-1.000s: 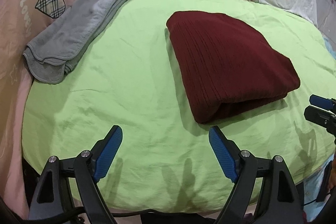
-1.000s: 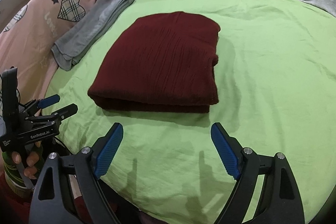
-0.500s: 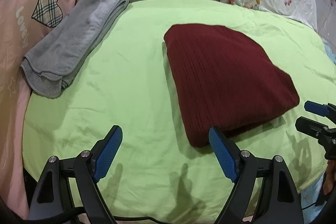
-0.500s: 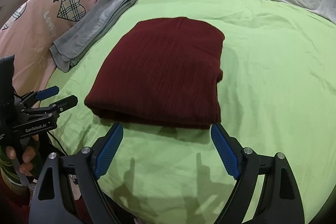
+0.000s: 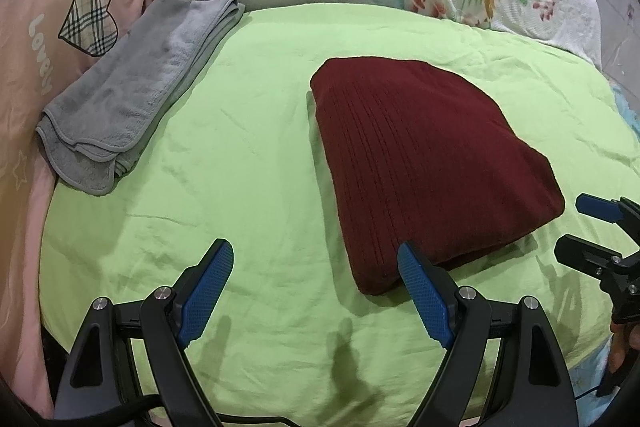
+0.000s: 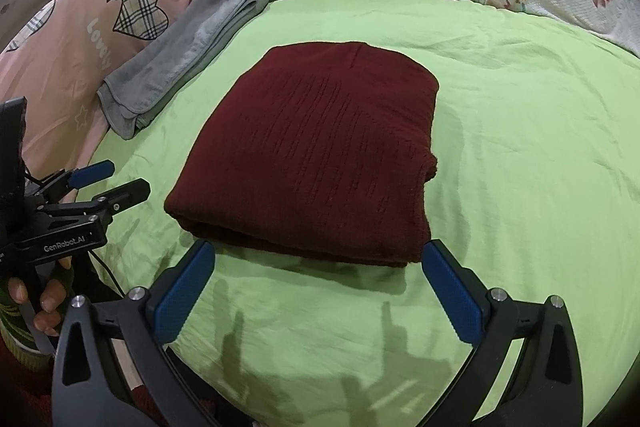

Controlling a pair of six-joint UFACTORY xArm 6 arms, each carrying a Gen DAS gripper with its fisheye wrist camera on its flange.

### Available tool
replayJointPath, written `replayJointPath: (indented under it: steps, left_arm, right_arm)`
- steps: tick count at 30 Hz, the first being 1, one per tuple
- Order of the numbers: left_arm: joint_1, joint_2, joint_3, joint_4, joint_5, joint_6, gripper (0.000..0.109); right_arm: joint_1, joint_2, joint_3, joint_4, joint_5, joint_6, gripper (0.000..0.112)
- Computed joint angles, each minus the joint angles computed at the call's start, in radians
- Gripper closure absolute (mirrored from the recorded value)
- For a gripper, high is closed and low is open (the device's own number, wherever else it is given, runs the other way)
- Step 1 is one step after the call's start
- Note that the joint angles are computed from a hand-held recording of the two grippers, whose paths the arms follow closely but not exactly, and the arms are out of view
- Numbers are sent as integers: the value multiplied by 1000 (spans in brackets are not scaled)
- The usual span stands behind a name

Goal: Fold large clothes

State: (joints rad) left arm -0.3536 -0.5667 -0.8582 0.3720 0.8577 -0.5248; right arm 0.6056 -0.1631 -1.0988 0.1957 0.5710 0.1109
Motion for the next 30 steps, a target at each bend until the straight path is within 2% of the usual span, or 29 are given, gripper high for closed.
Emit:
replayJointPath:
  steps: [7,20,30]
  left_arm:
    - [6,-3,1,-8,-3,-1,24]
    - [-55,-55,41,38,21,-36,23]
    - [-59,-77,57,42,23,-37,23]
  right_arm:
    - [-8,4,-5,-7,-1,11,10]
    - [-14,-22,23,5,-13,12,10]
    - [-10,-56,62,8,-22,25,10]
